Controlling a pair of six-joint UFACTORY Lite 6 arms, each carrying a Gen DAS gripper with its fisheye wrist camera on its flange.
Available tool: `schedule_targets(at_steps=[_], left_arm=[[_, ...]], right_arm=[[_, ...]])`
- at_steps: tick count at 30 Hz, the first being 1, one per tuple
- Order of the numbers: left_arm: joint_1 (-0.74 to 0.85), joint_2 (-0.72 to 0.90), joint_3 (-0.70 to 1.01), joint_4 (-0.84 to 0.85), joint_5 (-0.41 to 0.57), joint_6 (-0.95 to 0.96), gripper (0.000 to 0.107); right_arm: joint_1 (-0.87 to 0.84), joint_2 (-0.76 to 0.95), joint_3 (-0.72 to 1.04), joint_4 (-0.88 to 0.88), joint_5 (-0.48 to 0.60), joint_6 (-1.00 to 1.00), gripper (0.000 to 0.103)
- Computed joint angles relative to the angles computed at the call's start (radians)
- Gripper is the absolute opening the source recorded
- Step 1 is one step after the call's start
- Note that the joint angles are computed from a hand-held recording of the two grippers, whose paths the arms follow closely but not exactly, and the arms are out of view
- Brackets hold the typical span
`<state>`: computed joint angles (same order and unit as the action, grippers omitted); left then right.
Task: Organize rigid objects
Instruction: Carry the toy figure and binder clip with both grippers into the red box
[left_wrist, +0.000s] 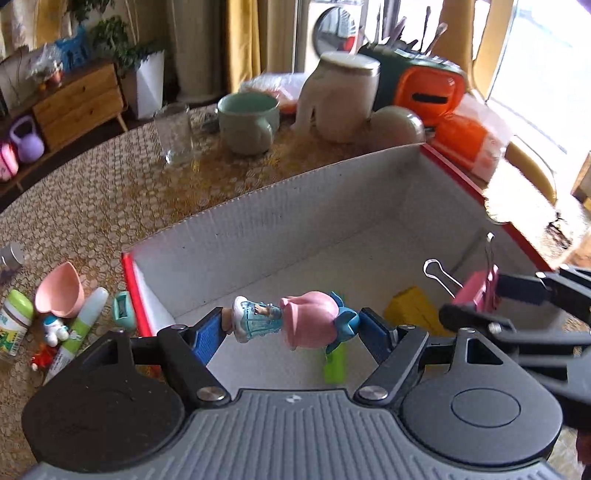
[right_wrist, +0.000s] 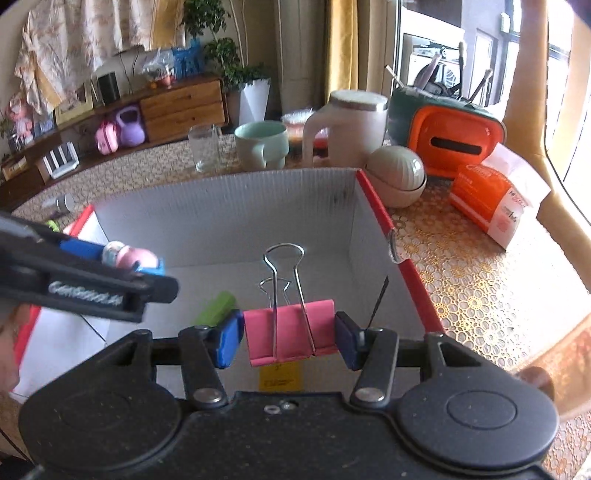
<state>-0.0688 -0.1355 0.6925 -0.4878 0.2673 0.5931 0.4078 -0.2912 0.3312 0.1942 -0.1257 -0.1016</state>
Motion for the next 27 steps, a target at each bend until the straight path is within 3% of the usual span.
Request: schedule_targets(at_steps=[2,7,15,27], left_arm=[[-0.023,0.061,0.034,0.042,-0.021,-0.05,0.078],[-0.049,0.192,0.126,0.133,-0.022,-0.172,0.078],[-0.083,0.337,0.245,0.341,0.014,-0.422,0.078],[-0.089,0.425,0.312,0.328,0.075,-0.43,0.079]], right_arm=[[-0.001,0.038,0.011,-0.067,-0.015,0.05,0.052],[0.016,0.114,0.048,0.095,-0.022,-0.127,0.052],[0.002,0.188,0.086,-0.008,-0.01,-0.044,0.053],[0.02,0.215,0.085,0.086,-0.016,-0.118,0.053]])
